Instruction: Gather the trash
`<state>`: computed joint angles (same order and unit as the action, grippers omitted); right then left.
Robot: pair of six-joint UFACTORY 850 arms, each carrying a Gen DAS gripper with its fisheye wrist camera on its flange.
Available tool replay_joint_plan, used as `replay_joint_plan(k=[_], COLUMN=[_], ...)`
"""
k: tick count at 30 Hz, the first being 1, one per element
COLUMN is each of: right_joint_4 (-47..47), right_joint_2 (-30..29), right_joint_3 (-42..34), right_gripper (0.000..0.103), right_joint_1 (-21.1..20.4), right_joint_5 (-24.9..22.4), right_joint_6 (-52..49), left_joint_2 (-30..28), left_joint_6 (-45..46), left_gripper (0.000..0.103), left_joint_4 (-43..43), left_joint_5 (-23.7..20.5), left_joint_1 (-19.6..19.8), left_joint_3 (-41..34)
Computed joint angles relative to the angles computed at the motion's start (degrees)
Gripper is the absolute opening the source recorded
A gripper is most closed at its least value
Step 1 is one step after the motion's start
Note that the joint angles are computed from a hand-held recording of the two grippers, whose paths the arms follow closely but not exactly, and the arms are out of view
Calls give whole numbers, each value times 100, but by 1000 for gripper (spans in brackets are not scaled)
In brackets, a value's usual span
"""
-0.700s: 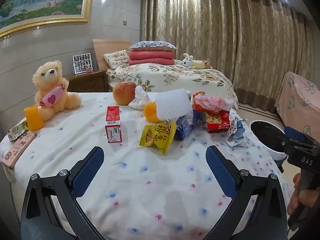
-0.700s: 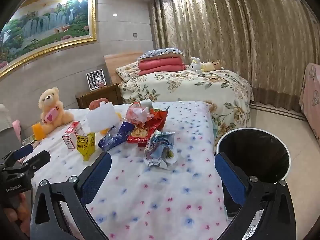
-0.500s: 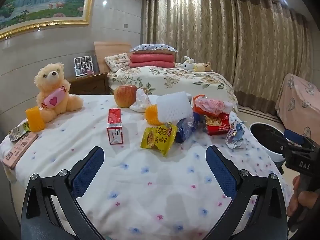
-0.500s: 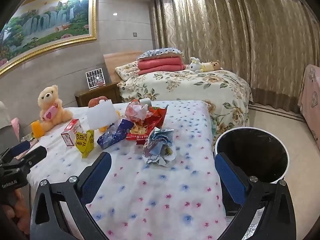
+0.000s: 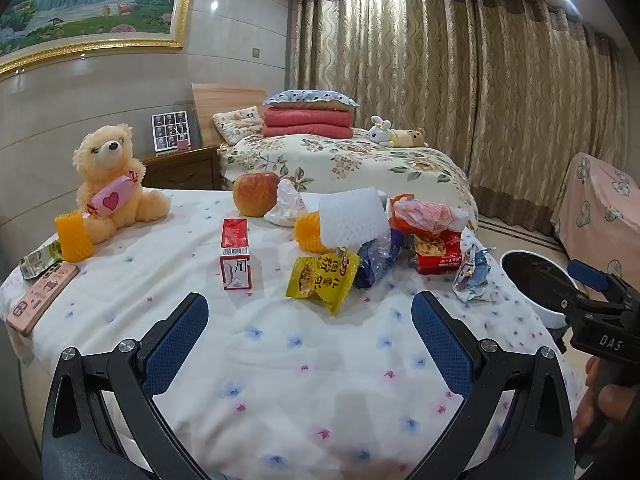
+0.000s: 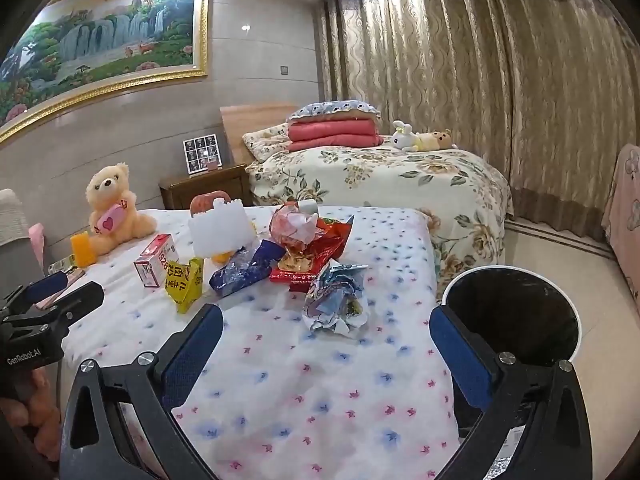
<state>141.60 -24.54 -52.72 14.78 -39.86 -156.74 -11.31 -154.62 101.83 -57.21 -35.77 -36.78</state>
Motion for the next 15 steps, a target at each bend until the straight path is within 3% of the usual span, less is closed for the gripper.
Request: replay_joint_plan(k=[15], right_joint_4=[-135], right_joint_2=[29], right_joint_3=[17], right_gripper=[103], right_joint_1=[-15], right_joint_5=[-16], right_joint_6=[130], left_joint_2=[38], left_joint_6=[14], left_gripper=[103], left_joint_4=[-4], left_joint_5=[37], left_joint_1=[-3], left_joint_3=[25])
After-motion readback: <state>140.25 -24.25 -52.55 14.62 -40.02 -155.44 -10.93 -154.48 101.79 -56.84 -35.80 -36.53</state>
